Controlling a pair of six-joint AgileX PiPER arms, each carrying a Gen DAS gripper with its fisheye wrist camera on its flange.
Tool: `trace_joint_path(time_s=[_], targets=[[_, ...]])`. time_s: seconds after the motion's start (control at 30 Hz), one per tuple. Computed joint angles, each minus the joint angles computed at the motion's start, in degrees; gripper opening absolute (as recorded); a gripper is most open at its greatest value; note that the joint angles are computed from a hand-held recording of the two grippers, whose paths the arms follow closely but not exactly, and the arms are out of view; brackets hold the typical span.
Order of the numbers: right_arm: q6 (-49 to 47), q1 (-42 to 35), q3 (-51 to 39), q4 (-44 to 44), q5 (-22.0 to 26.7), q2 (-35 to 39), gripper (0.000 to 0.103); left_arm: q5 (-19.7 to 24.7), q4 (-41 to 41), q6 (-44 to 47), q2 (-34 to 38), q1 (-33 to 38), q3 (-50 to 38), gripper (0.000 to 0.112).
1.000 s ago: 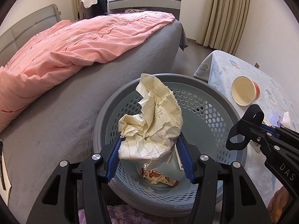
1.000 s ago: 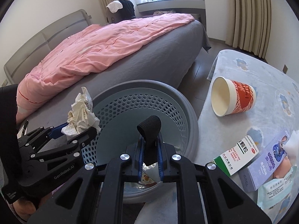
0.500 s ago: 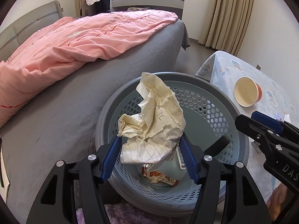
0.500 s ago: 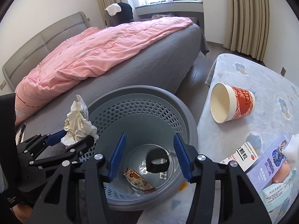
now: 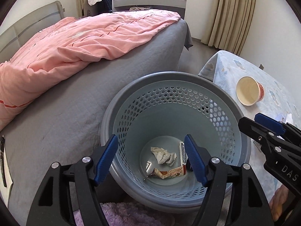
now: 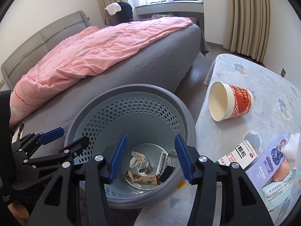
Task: Collect trash
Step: 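Carry paper and band over the wastebasket and open both tools to drop them, then withdraw both open tools from the wastebasket toward the table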
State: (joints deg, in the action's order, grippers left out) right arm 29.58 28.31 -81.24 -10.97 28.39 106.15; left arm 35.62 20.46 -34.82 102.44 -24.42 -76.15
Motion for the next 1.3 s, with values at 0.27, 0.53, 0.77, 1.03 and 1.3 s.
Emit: trace_joint_path(time_s=[0.27, 0.53, 0.77, 1.03, 1.3], targets=[[0.8, 0.1, 0.8, -0.6, 0.1, -0.6, 0.053, 0.0, 0.2, -0.4, -0.2, -0.4, 0.2, 0.07], [2.0, 0.3, 2.3, -1.8, -0.2, -2.0, 0.056, -0.1, 1.4, -2.2, -1.5, -1.0, 1.1, 0.073], [3.4, 0.4, 4.1, -3.0, -0.3, -3.7, 0.057, 0.4, 2.4, -3.4, -2.3, -1.8, 1.7, 0.073], [5.5, 0.2, 7.4, -4.5, -0.6, -6.6, 0.058, 1.0, 3.6, -4.9, -3.5, -3.5, 2.1, 0.073], [9.9, 0.0, 12.9, -8.5, -0.7, -11.8, 0.061, 1.8, 4.0, -6.6, -4.8, -6.2, 2.8, 0.073]])
